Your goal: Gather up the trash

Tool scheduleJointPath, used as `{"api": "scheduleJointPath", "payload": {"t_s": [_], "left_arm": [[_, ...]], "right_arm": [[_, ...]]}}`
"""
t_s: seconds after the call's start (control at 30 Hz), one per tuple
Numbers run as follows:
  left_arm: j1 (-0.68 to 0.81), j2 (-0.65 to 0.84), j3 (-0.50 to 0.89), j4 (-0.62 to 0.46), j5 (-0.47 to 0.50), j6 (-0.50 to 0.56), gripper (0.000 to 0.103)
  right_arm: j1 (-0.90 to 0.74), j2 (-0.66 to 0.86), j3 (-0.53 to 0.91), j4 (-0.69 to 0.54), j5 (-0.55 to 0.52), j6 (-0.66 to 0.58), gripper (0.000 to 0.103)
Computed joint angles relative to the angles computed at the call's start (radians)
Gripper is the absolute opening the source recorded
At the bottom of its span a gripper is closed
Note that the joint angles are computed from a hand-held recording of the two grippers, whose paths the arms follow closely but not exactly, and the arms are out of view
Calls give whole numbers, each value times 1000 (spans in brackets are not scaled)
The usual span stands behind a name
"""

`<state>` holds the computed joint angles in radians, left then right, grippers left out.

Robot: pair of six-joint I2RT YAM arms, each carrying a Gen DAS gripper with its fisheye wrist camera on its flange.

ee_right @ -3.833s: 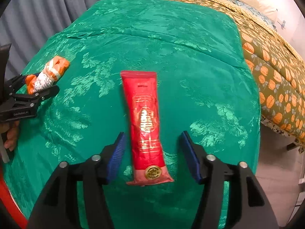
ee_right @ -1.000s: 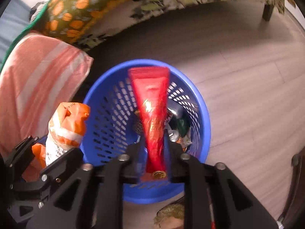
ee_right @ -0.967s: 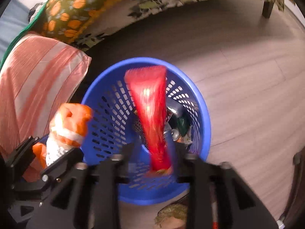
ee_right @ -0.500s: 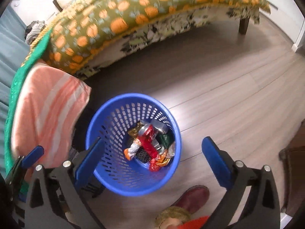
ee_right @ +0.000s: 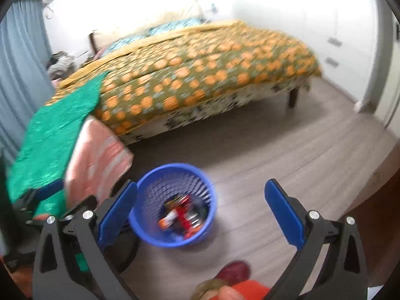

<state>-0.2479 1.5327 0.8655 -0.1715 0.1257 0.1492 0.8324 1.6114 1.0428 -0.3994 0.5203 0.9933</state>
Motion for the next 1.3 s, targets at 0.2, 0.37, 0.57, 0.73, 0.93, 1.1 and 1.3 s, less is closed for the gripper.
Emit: {"api": "scheduleJointPath", "payload": {"t_s": [0.2, 0.37, 0.57, 0.73, 0.93, 1.1, 1.3], "left_arm": [[-5, 1, 22, -60, -43, 0, 98], [6, 29, 32, -83, -50, -13, 98], [29, 80, 63, -132, 11, -28, 98], [11, 94, 64, -131, -16, -35, 98], [8, 119, 79, -138, -42, -43, 98], [3, 133, 84, -137, -55, -46, 98], [-2, 141, 83, -132, -72, -44, 98]], "right_arm": [[49, 68, 69, -76, 95, 19, 98], [61, 102, 63, -87, 41, 44, 98], [70, 112, 49, -75, -4, 32, 98], [75, 131, 61, -73, -26, 6, 98], [74, 140, 61, -69, -39, -11, 98], [76, 148, 55, -64, -51, -15, 98], [74, 164, 72, -68, -57, -18, 98]]}}
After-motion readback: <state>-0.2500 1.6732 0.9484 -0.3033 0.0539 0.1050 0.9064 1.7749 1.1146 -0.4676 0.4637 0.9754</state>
